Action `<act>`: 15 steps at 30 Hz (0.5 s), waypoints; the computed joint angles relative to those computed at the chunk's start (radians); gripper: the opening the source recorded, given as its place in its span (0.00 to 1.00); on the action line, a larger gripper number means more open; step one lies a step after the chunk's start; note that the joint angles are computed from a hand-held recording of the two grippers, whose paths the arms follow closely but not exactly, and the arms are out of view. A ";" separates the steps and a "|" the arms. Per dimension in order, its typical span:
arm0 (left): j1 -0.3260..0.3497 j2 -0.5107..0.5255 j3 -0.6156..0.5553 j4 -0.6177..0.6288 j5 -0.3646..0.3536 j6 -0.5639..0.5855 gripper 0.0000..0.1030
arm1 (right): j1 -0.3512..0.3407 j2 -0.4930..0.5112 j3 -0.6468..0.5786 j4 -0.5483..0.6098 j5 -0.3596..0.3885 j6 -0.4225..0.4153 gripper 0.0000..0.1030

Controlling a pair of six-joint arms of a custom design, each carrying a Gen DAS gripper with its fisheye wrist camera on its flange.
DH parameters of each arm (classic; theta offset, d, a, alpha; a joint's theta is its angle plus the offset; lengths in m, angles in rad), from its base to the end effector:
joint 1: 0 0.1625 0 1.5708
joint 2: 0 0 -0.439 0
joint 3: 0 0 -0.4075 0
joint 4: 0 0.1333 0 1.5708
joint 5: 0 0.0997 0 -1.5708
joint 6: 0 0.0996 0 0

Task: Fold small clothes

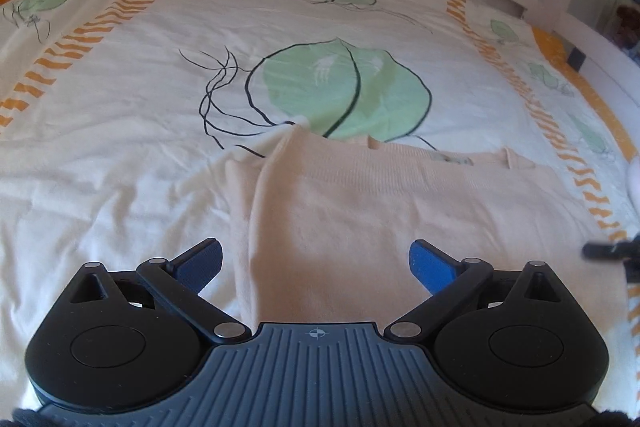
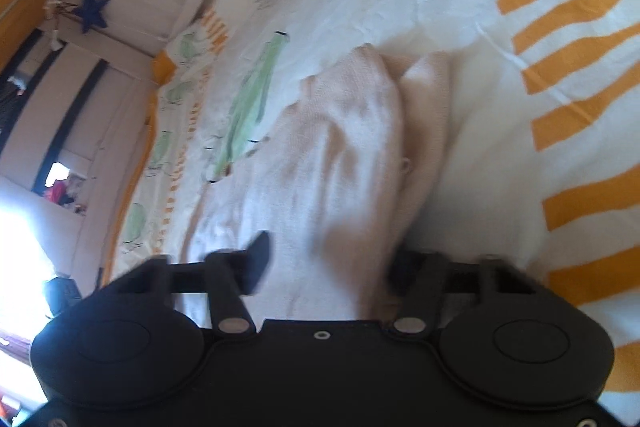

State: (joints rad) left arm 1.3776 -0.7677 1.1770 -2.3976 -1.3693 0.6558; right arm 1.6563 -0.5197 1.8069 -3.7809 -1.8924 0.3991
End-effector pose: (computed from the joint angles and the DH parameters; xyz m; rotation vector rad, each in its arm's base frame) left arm -0.0071 -0.8346 0.2564 1.1014 2.5829 -0.5138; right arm 0.1553 -0.6196 0.0118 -0.6411 -2.6510 1.4182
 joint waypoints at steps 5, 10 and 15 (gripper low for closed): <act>0.025 0.041 -0.116 0.124 -0.062 -0.080 0.98 | 0.070 0.010 -0.046 0.038 -0.139 -0.034 0.31; 0.029 0.069 -0.208 0.179 -0.108 -0.105 0.98 | 0.147 0.031 -0.164 0.099 -0.182 -0.093 0.30; 0.034 0.083 -0.275 0.222 -0.173 -0.141 0.98 | 0.182 0.106 -0.350 0.226 -0.126 -0.123 0.30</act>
State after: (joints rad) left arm 1.4120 -0.6847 0.9017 -2.1754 -1.5422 0.5148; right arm 1.8384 -0.4136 1.4573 -3.5553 -2.0189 0.2760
